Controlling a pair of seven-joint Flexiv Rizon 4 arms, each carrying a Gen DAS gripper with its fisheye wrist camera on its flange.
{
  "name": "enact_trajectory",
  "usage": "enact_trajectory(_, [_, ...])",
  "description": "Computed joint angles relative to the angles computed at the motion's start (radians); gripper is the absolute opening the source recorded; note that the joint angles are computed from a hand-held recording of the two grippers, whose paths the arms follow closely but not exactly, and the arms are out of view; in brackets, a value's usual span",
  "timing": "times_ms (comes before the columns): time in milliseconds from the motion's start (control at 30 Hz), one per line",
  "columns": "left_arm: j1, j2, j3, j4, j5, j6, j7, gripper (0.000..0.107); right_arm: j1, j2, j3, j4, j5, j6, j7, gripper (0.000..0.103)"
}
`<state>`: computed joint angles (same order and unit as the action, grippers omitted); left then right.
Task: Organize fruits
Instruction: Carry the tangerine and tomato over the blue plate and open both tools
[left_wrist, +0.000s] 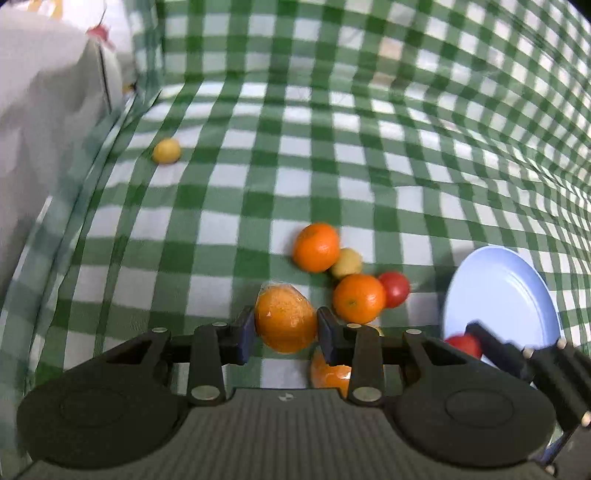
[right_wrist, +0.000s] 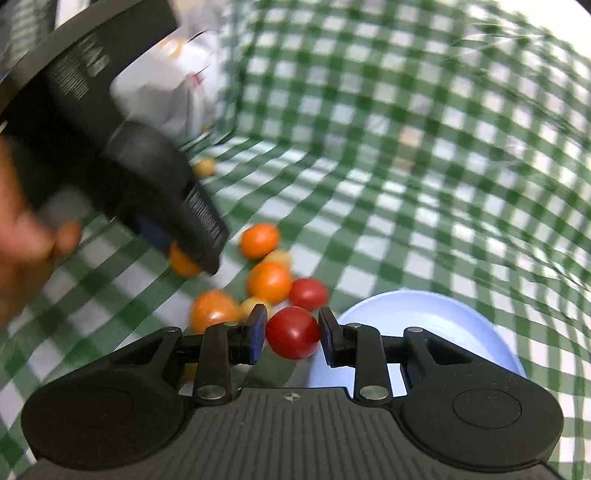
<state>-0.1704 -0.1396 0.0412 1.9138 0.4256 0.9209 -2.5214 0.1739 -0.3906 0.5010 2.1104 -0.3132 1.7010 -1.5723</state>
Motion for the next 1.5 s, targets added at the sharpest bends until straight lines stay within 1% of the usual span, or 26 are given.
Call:
enact_trajectory(33, [-0.003,-0.002,-0.002,-0.005,0.009,0.003,-0.003,0.039,0.048,0.012,-0.056,0.005,0.014,0.020,0.024,0.032])
enact_trajectory(133, [-0.014,-0.005,-0.005,-0.014,0.033,0.027,-0.021,0.039,0.144,0.030,-0.178,0.012,0.046,0.061,0.092,0.032])
enact_trajectory(200, [-0.025,-0.009,-0.006,-0.027,0.055,0.020,-0.034,0.039,0.214,0.039,-0.266,0.016,0.069,0.081,0.137,0.032])
enact_trajectory(367, [-0.052,-0.030,-0.008,-0.062,0.108,0.008,-0.069,0.039,0.411,0.063,-0.505,0.035,0.137,0.093,0.224,0.032])
enact_trajectory(400, [-0.057,-0.033,-0.009,-0.067,0.115,0.009,-0.071,0.039,0.434,0.065,-0.535,0.036,0.145,0.086,0.238,0.032])
enact_trajectory(433, [-0.061,-0.035,-0.009,-0.071,0.121,0.010,-0.071,0.039,0.429,0.056,-0.541,0.019,0.145,0.072,0.252,0.032])
enact_trajectory(567, [-0.074,-0.050,-0.010,-0.087,0.128,0.020,-0.061,0.039,0.506,0.054,-0.652,0.017,0.149,0.042,0.332,0.032])
enact_trajectory(667, [-0.088,-0.060,-0.006,-0.102,0.145,0.015,-0.065,0.039,0.562,0.051,-0.736,0.026,0.137,0.040,0.387,0.032])
enact_trajectory(867, [-0.106,-0.072,0.000,-0.118,0.166,0.031,-0.066,0.039,0.624,0.047,-0.831,0.042,0.125,0.053,0.435,0.032])
enact_trajectory(967, [-0.112,-0.079,0.001,-0.122,0.172,0.048,-0.059,0.039,0.641,0.042,-0.854,0.041,0.130,0.057,0.437,0.032])
enact_trajectory(1033, [-0.111,-0.086,-0.003,-0.119,0.162,0.075,-0.032,0.039,0.631,0.044,-0.852,0.048,0.133,0.064,0.431,0.032])
enact_trajectory(1233, [-0.130,-0.106,-0.005,-0.115,0.148,0.180,0.049,0.039,0.659,0.034,-0.899,0.044,0.157,0.062,0.427,0.032])
enact_trajectory(1500, [-0.168,-0.131,0.012,-0.122,0.129,0.249,0.122,0.039,0.696,0.028,-0.959,0.044,0.175,0.058,0.440,0.032])
